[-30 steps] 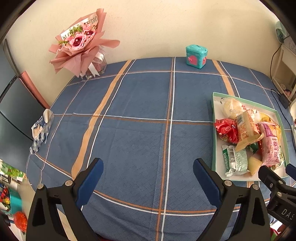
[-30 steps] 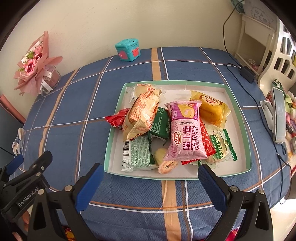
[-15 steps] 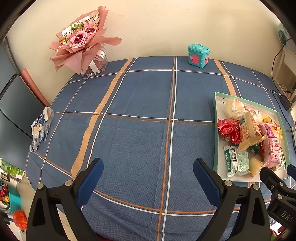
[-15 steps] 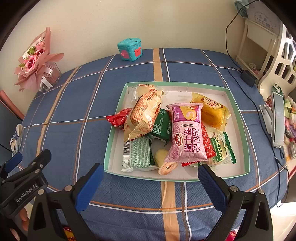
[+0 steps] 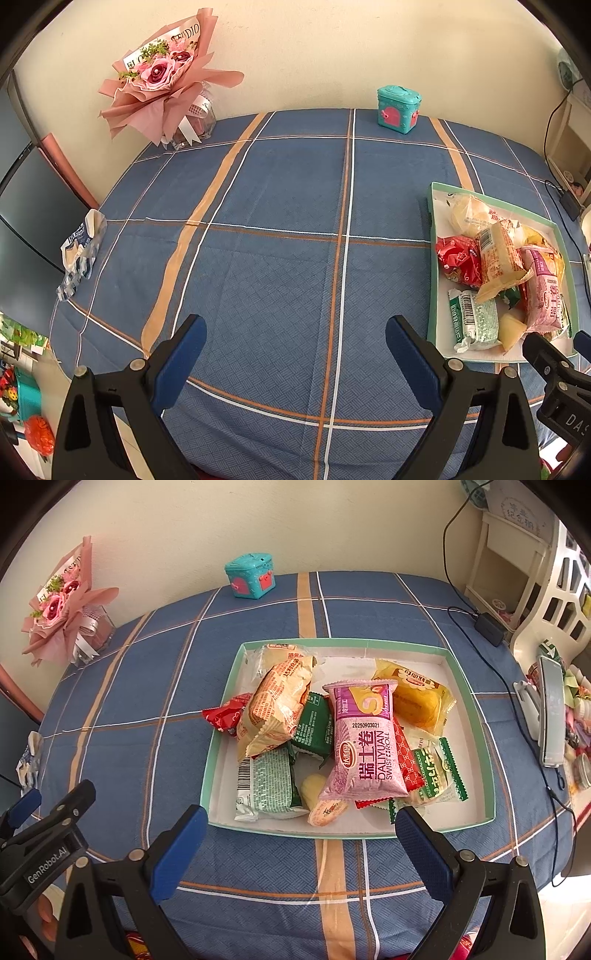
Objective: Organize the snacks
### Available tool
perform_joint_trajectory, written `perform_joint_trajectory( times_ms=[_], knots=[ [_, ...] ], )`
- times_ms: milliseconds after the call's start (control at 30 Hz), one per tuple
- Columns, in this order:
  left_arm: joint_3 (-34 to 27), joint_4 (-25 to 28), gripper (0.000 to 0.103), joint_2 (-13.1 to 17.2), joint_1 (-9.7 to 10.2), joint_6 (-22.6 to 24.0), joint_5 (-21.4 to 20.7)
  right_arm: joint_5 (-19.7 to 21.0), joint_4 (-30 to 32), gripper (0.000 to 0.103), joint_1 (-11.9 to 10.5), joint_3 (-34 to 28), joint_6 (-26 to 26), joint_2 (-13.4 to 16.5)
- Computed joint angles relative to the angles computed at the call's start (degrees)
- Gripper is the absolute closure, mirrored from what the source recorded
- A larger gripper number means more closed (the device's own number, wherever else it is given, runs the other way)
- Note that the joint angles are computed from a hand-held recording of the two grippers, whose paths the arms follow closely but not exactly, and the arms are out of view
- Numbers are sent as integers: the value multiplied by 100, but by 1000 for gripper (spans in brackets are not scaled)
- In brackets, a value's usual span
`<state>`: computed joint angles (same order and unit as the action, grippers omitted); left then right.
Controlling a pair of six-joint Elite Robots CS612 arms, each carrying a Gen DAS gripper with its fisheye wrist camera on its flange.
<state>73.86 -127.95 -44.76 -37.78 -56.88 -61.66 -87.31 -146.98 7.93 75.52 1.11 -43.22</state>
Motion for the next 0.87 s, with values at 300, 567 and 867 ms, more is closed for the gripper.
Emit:
perform_joint_trajectory(
  times_ms=[300,567,867],
  knots=[
    [1,20,5,-4,6,-13,-5,-95,87,0,-10,-35,65,17],
    [16,40,5,-10,-8,-60,77,-82,82,0,-18,-33,73,13],
    [99,-166,5,-48,-34,-11,205,-78,83,0,-18,-33,71,14]
  ],
)
